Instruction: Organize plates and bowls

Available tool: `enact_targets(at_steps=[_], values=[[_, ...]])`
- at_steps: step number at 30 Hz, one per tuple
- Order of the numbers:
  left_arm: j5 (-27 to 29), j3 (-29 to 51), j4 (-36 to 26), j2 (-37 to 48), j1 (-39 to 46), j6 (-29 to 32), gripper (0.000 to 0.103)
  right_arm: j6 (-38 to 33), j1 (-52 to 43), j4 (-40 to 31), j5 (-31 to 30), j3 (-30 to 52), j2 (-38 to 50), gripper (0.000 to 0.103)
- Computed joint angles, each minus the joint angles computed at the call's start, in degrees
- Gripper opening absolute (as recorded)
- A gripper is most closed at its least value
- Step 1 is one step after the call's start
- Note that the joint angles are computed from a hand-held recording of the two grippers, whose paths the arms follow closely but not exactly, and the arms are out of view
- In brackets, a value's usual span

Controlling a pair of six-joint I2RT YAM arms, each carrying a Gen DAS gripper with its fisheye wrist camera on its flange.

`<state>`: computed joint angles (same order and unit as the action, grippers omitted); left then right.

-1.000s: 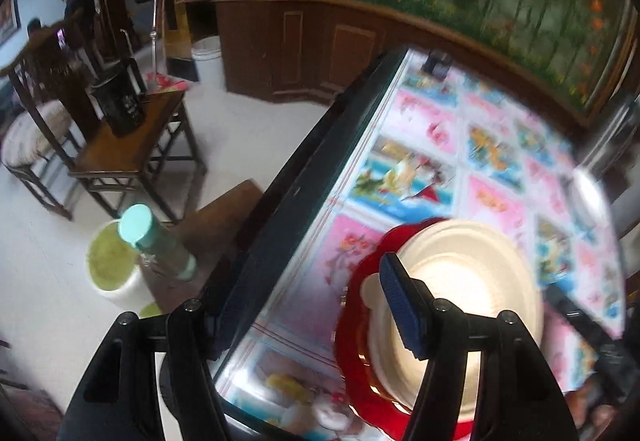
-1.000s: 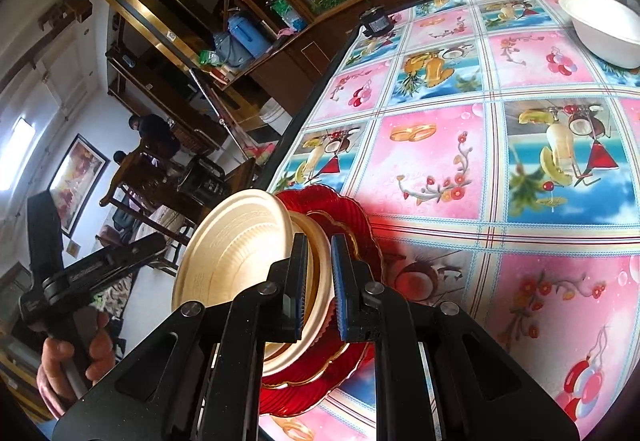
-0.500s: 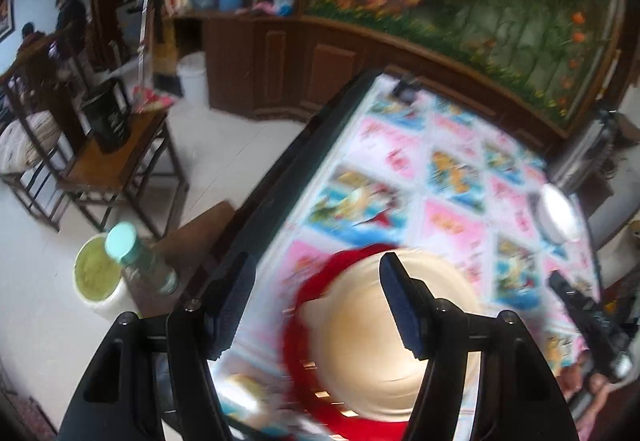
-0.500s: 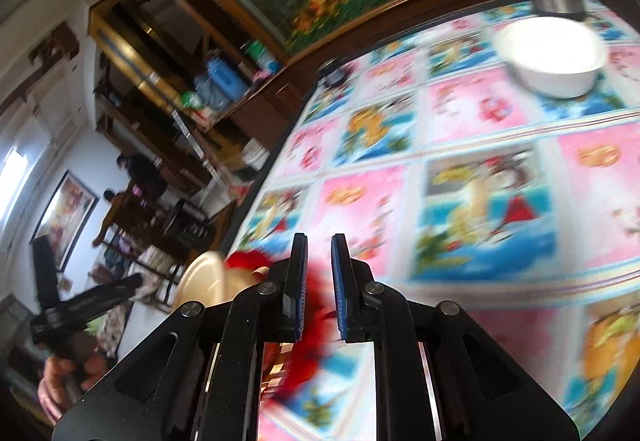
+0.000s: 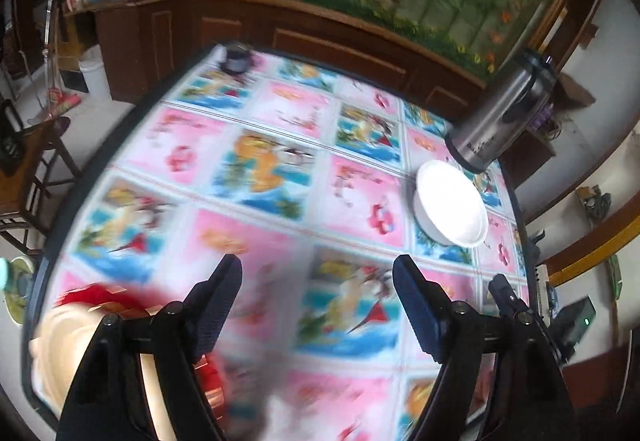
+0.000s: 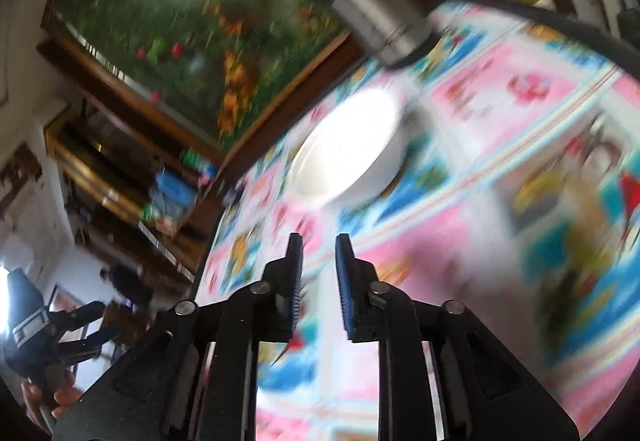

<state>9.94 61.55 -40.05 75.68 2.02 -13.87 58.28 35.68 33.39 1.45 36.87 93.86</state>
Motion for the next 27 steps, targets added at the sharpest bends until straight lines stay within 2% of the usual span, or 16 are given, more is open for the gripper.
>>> enact_targets(at_steps=[2,4,7,11,15,19,20,21,22,23,27], values=[[-3.31,3.74,1.99,6.70,-5.51,-3.80,0.078,1.98,-4.19,6.85,-4.98,-2.04,1.57,0.017],[-6.74,8.49,3.55,14.00,-10.37,-6.91,0.078,2.05,-5.89,7.41,-4.59,-2.73,1.11,0.017],[-10.84,14.73,4.65,22.50,-15.00,-9.67,0.078,3.79,-7.65,10.60,-7.33,-3.42,1.84,0.017],[-10.32,21.78,5.01,31.30,-17.52,-13.66,0.078,6.13,-9.36,13.59,-10.75,-3.17,3.99,0.018],[-10.86,28.40,3.96,38.50,-19.00,-14.92,0.078,7.25,-8.10,15.48,-10.48,-4.09,3.70,0.018],[-8.34,30.59,3.11,42.58,-19.34,-15.71,0.074,6.86,-8.05,15.09,-10.03,-4.59,2.13,0.018],[-8.02,29.49,3.57,42.40,-19.53,-15.49,0.063,6.60,-7.99,14.30,-9.42,-4.62,1.51,0.018],[-7.91,28.66,3.19,42.27,-19.79,-15.08,0.043,6.40,-8.02,13.83,-9.06,-4.65,1.16,0.018],[-7.12,27.61,3.54,41.81,-19.69,-14.90,0.032,6.21,-8.01,13.41,-8.65,-4.70,0.85,0.018],[-5.77,25.95,4.29,41.02,-19.42,-15.16,0.017,5.92,-7.94,12.71,-8.23,-4.64,0.50,0.018],[-4.08,20.62,5.03,36.31,-18.76,-14.56,0.011,4.36,-7.56,7.47,-6.35,-3.38,-0.68,0.018]])
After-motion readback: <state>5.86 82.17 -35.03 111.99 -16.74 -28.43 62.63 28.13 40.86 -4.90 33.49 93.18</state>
